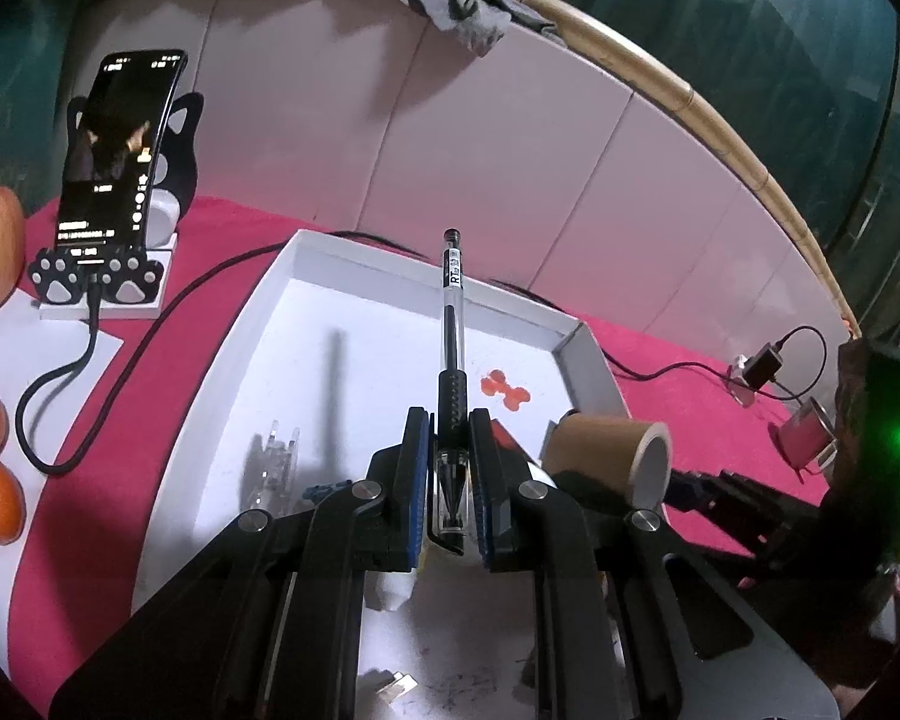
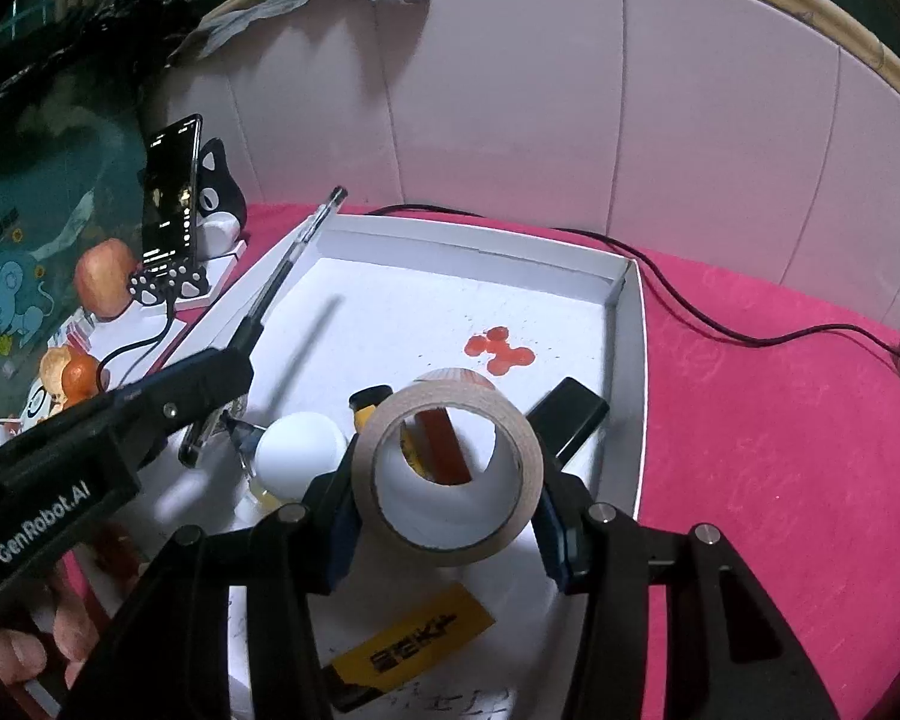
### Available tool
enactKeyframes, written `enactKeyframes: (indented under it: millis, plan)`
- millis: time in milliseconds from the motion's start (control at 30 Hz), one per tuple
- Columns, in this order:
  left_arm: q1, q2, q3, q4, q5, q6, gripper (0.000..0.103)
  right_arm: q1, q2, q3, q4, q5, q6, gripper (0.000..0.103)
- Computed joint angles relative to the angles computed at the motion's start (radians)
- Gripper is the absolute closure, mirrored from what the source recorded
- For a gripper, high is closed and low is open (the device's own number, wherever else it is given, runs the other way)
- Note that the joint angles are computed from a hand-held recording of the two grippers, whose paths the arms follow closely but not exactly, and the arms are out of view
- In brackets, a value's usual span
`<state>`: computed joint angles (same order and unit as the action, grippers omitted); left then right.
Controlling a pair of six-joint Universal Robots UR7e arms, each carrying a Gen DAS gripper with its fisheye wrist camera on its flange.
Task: Organize rigid objects
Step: 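Open both grippers to drop the pen and tape roll into the tray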
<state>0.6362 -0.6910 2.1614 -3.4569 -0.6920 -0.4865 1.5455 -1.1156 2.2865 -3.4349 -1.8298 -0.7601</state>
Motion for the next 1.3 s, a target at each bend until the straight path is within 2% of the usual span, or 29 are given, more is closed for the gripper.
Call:
enactKeyframes:
  millis: [300,333,400,433,500,567,633,667,900,1067,1167,1233,1300]
  plan:
    - [-0.024,0.003,-0.003,-0.027,0.01,0.021,0.091,0.005,0.02,0.019,-0.101,0.009,-0.04,0.053]
    - [-0.024,0.001,-0.003,-0.019,0.008,0.016,0.091,0.007,0.023,0.021,-0.122,0.008,-0.048,0.049]
    - [-0.023,-0.004,-0.005,0.006,0.014,-0.002,0.09,0.004,0.024,0.027,-0.147,0.018,-0.054,0.017]
    - [-0.024,-0.007,-0.007,0.019,0.018,-0.016,0.084,0.001,0.024,0.031,-0.161,0.024,-0.056,0.016]
    - [-0.025,-0.006,-0.007,0.02,0.028,-0.023,0.065,-0.002,0.025,0.035,-0.181,0.023,-0.061,0.016]
    - [-0.03,-0.004,-0.006,0.013,0.04,-0.025,0.02,-0.01,0.017,0.041,-0.186,0.034,-0.059,0.015]
    - [-0.043,0.006,-0.004,-0.015,0.074,-0.015,0.005,-0.016,0.009,0.049,-0.195,0.042,-0.053,0.0]
    - [-0.048,0.009,-0.004,-0.018,0.088,-0.014,0.0,-0.021,0.005,0.056,-0.205,0.05,-0.051,0.0]
    - [-0.07,0.004,0.003,-0.007,0.124,-0.035,0.0,-0.031,-0.013,0.074,-0.205,0.049,-0.039,0.0]
    - [-0.091,-0.001,0.003,0.056,0.17,-0.074,0.0,-0.044,-0.032,0.088,-0.201,0.053,-0.027,0.0]
    - [-0.101,-0.005,0.004,0.067,0.167,-0.069,0.0,-0.054,-0.048,0.096,-0.198,0.065,-0.019,0.0]
    - [-0.115,-0.011,0.0,0.113,0.18,-0.083,0.0,-0.062,-0.059,0.103,-0.201,0.076,-0.016,0.0]
    - [-0.134,-0.017,-0.011,0.21,0.229,-0.122,0.0,-0.069,-0.068,0.109,-0.209,0.083,-0.014,0.0]
